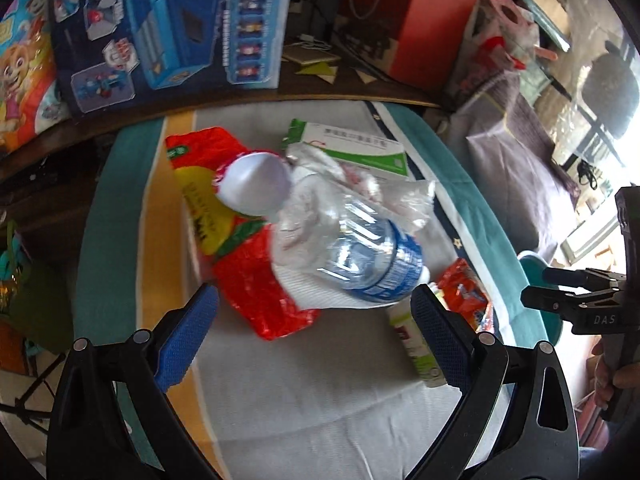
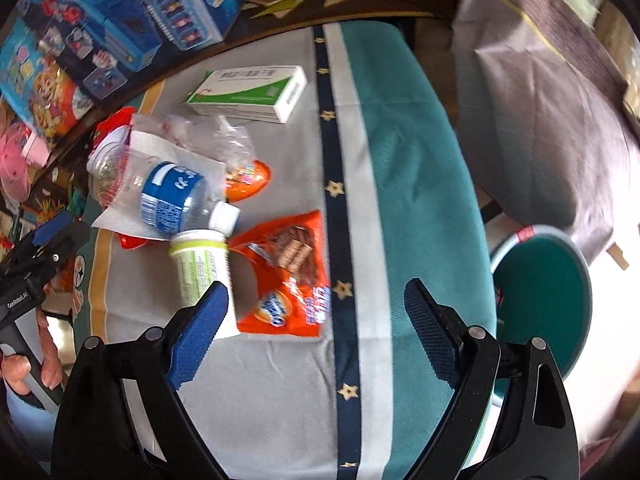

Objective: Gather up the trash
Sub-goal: 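Grasp the plastic water bottle with the right gripper while the left approaches the tissue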

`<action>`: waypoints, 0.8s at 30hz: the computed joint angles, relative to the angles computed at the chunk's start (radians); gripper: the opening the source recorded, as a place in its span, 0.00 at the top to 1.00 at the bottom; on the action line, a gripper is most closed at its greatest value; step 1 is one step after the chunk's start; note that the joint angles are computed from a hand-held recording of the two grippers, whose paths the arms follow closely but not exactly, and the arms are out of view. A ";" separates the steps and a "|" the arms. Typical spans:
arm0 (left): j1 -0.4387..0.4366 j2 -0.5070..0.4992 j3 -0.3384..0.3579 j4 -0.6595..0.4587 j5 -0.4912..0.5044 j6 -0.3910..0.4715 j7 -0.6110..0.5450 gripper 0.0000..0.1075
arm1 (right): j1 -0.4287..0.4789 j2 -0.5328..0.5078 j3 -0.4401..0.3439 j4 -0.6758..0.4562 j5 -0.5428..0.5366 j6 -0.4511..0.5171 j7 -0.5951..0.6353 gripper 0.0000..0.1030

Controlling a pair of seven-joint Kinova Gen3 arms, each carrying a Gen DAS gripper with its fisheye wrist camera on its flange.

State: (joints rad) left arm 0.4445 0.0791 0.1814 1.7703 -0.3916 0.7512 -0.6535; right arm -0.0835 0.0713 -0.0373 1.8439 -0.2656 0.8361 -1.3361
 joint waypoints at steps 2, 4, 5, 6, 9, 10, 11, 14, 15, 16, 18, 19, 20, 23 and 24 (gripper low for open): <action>-0.029 -0.020 -0.015 0.042 0.046 -0.032 -0.012 0.10 | -0.052 0.025 -0.035 -0.046 0.051 0.002 -0.026 0.17; -0.051 -0.036 -0.021 0.083 0.069 -0.061 -0.009 0.10 | -0.110 0.055 -0.061 -0.093 0.114 0.007 -0.056 0.17; -0.059 -0.040 -0.021 0.097 0.074 -0.071 -0.004 0.10 | -0.139 0.072 -0.072 -0.118 0.144 0.009 -0.070 0.18; -0.071 -0.045 -0.023 0.111 0.091 -0.085 -0.010 0.10 | -0.163 0.087 -0.081 -0.140 0.166 0.012 -0.076 0.20; -0.099 -0.061 -0.024 0.143 0.133 -0.126 -0.047 0.17 | -0.227 0.135 -0.095 -0.203 0.227 0.029 -0.094 0.27; -0.107 -0.065 -0.023 0.150 0.141 -0.132 -0.060 0.20 | -0.240 0.152 -0.096 -0.224 0.237 0.040 -0.095 0.32; -0.114 -0.068 -0.023 0.157 0.153 -0.140 -0.079 0.23 | -0.251 0.171 -0.098 -0.247 0.244 0.056 -0.094 0.34; -0.134 -0.081 -0.023 0.184 0.184 -0.164 -0.129 0.24 | -0.285 0.212 -0.100 -0.293 0.271 0.087 -0.089 0.34; -0.142 -0.082 -0.025 0.191 0.198 -0.172 -0.148 0.24 | -0.296 0.223 -0.101 -0.304 0.282 0.095 -0.083 0.34; -0.151 -0.087 -0.029 0.202 0.221 -0.182 -0.171 0.24 | -0.306 0.230 -0.102 -0.309 0.292 0.100 -0.078 0.33; -0.172 -0.093 -0.041 0.220 0.286 -0.205 -0.238 0.24 | -0.330 0.249 -0.102 -0.325 0.316 0.107 -0.072 0.32; -0.181 -0.095 -0.044 0.229 0.311 -0.214 -0.262 0.24 | -0.341 0.254 -0.101 -0.328 0.328 0.105 -0.071 0.30; -0.187 -0.095 -0.044 0.234 0.321 -0.218 -0.274 0.24 | -0.352 0.260 -0.099 -0.330 0.340 0.100 -0.073 0.29; -0.196 -0.095 -0.040 0.246 0.340 -0.225 -0.299 0.24 | -0.379 0.287 -0.093 -0.346 0.370 0.098 -0.084 0.27; -0.199 -0.094 -0.040 0.249 0.353 -0.227 -0.313 0.24 | -0.388 0.296 -0.089 -0.349 0.379 0.097 -0.093 0.26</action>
State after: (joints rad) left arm 0.2457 -0.0150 0.1410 2.0195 -0.0386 0.5239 -0.9668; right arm -0.4712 0.3670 -0.1261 1.4953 0.1133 0.9329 -1.4296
